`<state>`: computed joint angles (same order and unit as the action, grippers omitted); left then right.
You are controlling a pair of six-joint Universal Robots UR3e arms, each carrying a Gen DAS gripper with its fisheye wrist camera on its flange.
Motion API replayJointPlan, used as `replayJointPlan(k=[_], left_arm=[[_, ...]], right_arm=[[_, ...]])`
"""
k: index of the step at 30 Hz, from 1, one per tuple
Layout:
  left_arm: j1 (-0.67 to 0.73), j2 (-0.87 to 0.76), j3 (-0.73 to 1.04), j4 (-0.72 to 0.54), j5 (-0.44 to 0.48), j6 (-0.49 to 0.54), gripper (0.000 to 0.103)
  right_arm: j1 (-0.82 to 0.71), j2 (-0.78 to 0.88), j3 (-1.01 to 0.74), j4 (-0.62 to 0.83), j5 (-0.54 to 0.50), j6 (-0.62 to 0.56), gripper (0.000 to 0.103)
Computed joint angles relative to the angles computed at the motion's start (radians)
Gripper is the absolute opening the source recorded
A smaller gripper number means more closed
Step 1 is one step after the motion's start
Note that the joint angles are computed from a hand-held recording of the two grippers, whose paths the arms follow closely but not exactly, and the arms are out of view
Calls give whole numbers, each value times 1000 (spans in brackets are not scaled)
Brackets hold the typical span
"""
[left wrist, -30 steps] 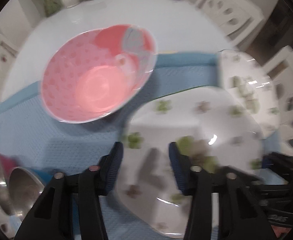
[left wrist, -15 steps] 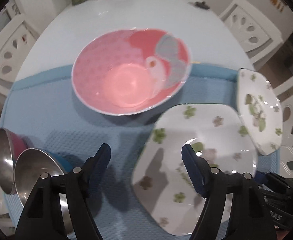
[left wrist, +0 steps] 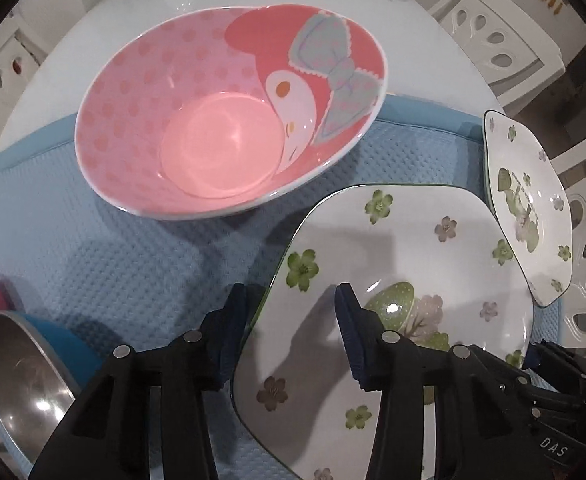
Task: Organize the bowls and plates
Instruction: 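Close both grippers on the large green-flower plate rim, then carry the green-flower plate with both grippers and lower it onto the Sunflower plate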
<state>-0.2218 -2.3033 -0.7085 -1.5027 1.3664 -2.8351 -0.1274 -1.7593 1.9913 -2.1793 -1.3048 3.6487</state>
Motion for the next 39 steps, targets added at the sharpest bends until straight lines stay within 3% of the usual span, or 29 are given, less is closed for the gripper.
replayJointPlan(k=[2, 6, 16, 24, 39], left_arm=[[-2, -1, -1, -1, -9, 4, 41], [13, 37, -41, -13, -34, 47, 41], [13, 60, 6, -81, -62, 71, 41], [63, 154, -90, -95, -120, 147, 41], [166, 354, -257, -142, -204, 249, 41]], right_arm=[[-3, -4, 2, 4, -2, -8, 37], [-14, -18, 0, 28, 14, -56, 37], [-51, -88, 21, 67, 62, -21, 37], [-53, -139, 10, 101, 67, -41, 37], [73, -150, -108, 166, 3, -12, 37]])
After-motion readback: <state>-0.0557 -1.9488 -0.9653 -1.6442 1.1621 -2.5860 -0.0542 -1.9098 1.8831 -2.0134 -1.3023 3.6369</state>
